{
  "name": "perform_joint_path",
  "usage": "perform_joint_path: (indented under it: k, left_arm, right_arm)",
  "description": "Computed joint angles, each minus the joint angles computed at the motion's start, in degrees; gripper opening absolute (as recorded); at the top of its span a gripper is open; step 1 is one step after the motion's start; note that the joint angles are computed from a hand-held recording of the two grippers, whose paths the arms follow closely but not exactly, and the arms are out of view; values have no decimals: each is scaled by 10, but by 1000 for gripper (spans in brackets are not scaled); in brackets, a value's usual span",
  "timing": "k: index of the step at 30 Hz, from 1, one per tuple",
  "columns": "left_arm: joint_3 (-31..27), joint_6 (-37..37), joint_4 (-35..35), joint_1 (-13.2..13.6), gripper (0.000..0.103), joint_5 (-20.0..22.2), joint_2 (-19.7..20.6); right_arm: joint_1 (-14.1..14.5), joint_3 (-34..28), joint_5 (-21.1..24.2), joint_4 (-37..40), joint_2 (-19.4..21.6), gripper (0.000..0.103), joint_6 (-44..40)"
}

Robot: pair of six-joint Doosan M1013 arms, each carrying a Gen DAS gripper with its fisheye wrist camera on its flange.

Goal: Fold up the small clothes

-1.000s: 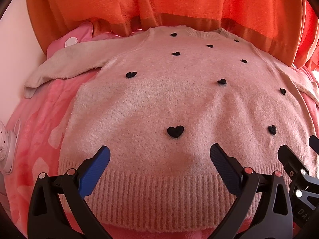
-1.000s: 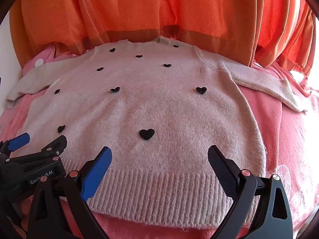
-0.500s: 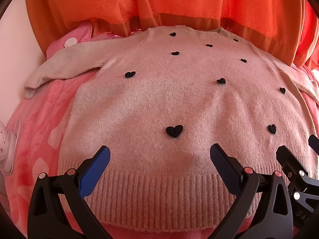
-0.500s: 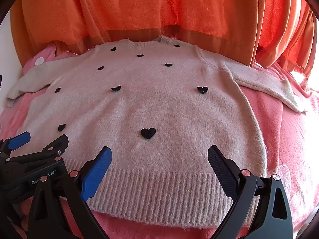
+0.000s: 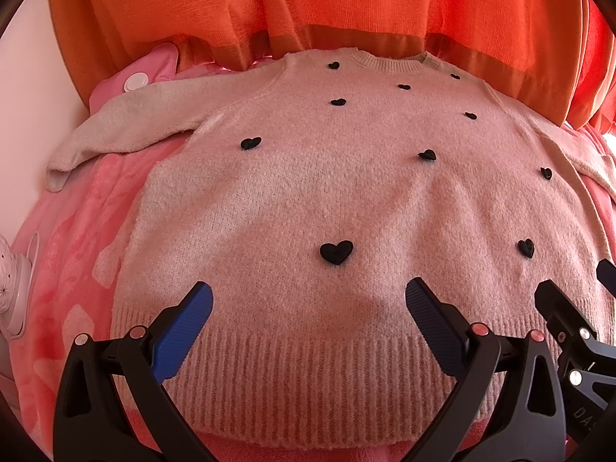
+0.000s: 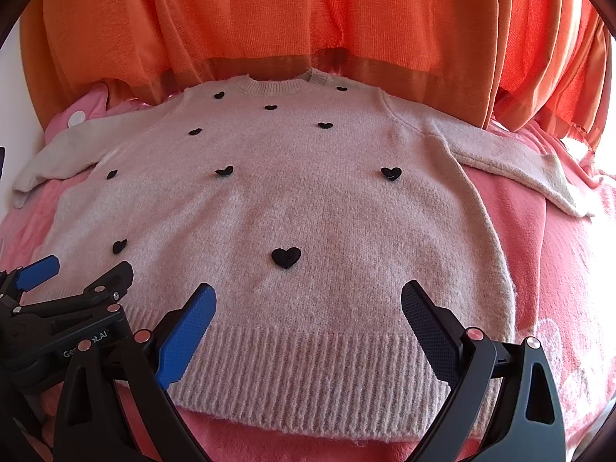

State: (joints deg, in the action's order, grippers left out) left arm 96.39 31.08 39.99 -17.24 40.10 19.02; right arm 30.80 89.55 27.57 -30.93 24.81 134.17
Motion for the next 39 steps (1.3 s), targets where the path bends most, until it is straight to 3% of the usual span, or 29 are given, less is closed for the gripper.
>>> perform_joint_path:
  k: [11, 15, 17, 21, 25, 26, 28, 31, 34, 36, 37, 38, 39]
  left_arm:
    - [1, -1, -2, 0, 98, 0, 1]
    - [3, -10, -9, 6, 98, -17, -4]
    - [6, -20, -6, 13, 98, -31, -9]
    - [-2, -9, -16, 31, 98, -38, -11]
    - [-25, -9, -35, 48, 98, -30, -7]
    - [-30, -11, -37, 50, 98, -28, -5]
    - [-55, -8, -57, 56, 98, -21, 8]
    - [-94, 29, -107, 62, 98, -4, 33]
    - [-106, 26, -97, 60, 98, -12, 48]
    - [-107, 28, -88, 59, 98, -15, 54]
    - [-112, 40, -95, 59, 98, -11, 58]
    - [-115, 57, -104, 61, 97, -9, 62]
    - [-115, 58, -97, 60, 96, -5, 63]
  right_arm:
    - [-2, -1, 2, 1, 1, 95, 1]
    - [-15, -5, 6, 12, -6, 95, 0]
    - [-38, -4, -2, 71, -16, 95, -24]
    - [-114, 4, -24, 173, -34, 95, -26]
    - [-203, -6, -8, 162, -13, 93, 70]
    - [-220, -13, -1, 157, -2, 83, 89]
    - [-240, -29, 16, 132, 17, 77, 130]
    - [-263, -61, 50, 96, 49, 77, 176]
    - [-272, -79, 34, 103, 65, 82, 175]
    - [-272, -109, 38, 149, 83, 76, 127]
    - [-270, -126, 48, 152, 92, 61, 123]
    - [-266, -153, 61, 162, 103, 30, 107]
    - [-264, -168, 66, 174, 109, 14, 94]
